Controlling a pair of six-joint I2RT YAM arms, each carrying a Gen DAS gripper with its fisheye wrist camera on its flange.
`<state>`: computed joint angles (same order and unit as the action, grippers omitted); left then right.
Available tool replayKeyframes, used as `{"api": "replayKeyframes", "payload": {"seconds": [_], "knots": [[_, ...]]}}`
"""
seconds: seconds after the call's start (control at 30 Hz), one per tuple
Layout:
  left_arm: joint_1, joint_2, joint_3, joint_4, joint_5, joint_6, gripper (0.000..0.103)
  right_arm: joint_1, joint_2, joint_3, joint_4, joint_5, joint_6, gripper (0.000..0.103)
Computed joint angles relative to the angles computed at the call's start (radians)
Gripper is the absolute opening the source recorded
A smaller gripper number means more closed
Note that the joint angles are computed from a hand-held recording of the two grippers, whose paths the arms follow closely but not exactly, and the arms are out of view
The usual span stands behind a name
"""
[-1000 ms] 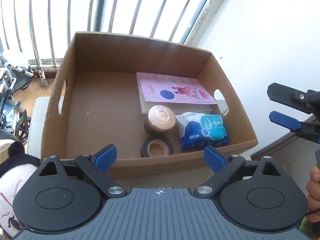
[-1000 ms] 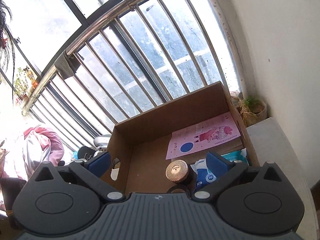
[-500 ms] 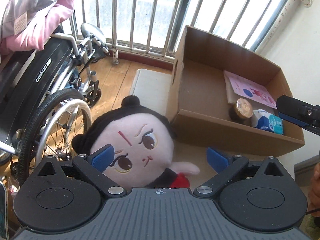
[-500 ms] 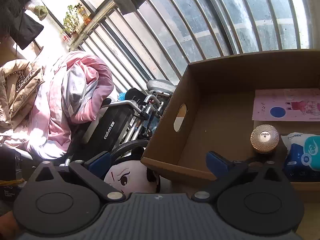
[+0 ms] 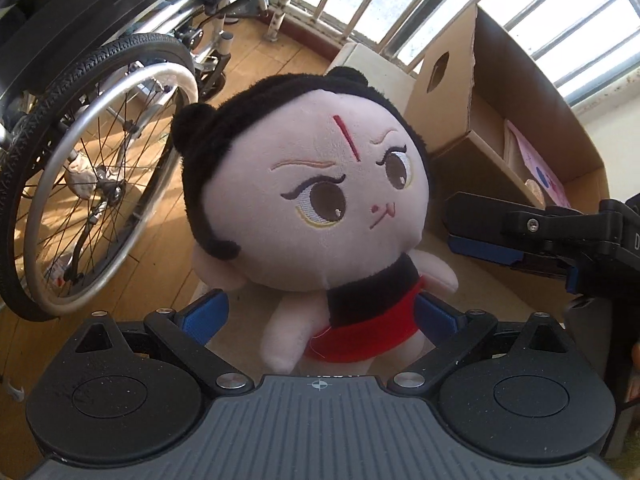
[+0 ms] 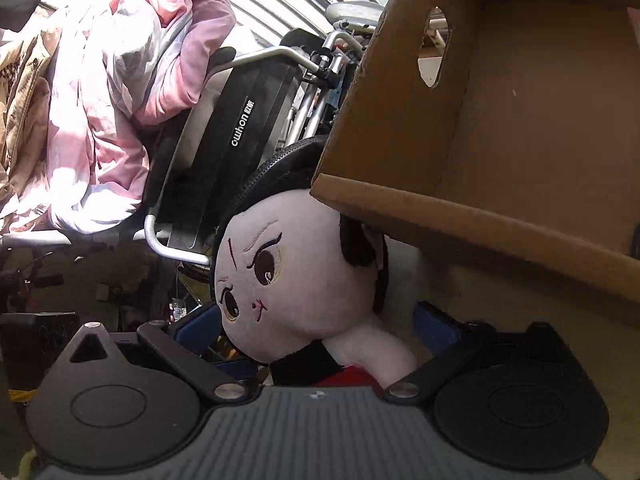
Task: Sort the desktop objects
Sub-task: 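Close the right gripper on the plush doll's body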
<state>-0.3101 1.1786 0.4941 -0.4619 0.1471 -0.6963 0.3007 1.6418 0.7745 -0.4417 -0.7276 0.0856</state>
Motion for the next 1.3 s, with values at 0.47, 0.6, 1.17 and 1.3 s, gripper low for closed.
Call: {"api": "replayKeyframes", "payload": {"seconds": [0.47, 0.6, 1.17, 1.3], "knots": [[-0.052, 0.142, -0.024, 0.166, 0.055, 0.037, 0.1, 0.013, 0.184, 0.114, -0.11, -0.15, -0.075, 0.103], [-0.061, 0.078, -0.053, 0.127, 0.073, 0.041, 0.1, 0.02, 0.177, 0.111, -0.172, -0.16, -0.122, 0.103], [-0.507, -0.163, -0.101, -0.017, -0.014, -0.129, 0.099, -0.252, -0.048, -0.144, -0.472, -0.097, -0.392, 0.103], [-0.658, -0.066, -0.065, 0.073, -0.08, -0.211, 0.099, -0.457, -0.09, -0.148, -0.597, -0.035, -0.549, 0.103]]}}
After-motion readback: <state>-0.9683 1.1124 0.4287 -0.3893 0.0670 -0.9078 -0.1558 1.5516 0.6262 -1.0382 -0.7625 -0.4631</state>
